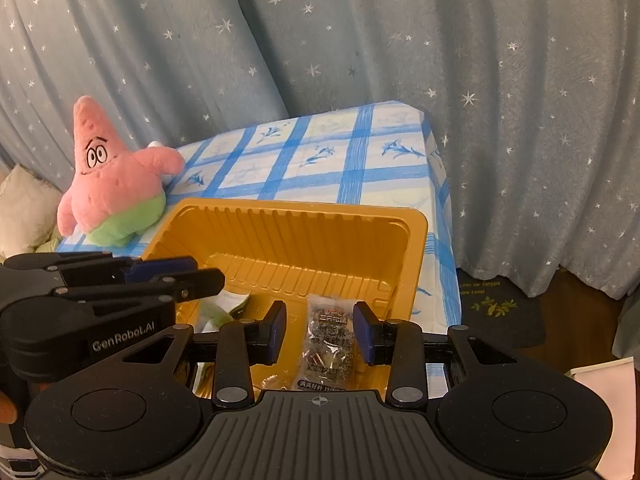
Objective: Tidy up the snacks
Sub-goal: 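Carry both snacks over the orange tray and open both grippers to release them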
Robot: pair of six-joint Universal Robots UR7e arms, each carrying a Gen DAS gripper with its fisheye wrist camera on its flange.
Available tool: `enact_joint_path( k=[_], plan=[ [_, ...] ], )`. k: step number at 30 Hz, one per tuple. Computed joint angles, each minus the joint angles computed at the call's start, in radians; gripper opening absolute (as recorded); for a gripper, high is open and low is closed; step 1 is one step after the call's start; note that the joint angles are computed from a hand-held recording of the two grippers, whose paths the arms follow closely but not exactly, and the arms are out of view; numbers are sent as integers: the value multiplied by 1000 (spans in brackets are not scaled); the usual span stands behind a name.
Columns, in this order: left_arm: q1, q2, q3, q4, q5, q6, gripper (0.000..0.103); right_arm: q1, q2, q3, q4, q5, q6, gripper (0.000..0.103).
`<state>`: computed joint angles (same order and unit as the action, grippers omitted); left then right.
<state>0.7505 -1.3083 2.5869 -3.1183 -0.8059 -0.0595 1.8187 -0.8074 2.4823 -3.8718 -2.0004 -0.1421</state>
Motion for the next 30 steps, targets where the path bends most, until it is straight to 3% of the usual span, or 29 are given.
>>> enact_joint_path(
  k=[5,9,14,22,30],
  plan=[
    [-19,-74,21,85,12,-71,36,9,-20,20,6,11,13,37],
    [-53,-170,51,194,28,-165,42,19,-34,46,8,19,23,39],
    [-122,-324,97,380,56,-317,49,37,-42,91,-25,24,42,57],
    [-311,-628,143,864,88,-638,53,93,-62,153,-59,-19,75,68],
    [-570,-924,131,1463,37,-1055,53,149,-104,216,-68,-27,97,71]
  ],
)
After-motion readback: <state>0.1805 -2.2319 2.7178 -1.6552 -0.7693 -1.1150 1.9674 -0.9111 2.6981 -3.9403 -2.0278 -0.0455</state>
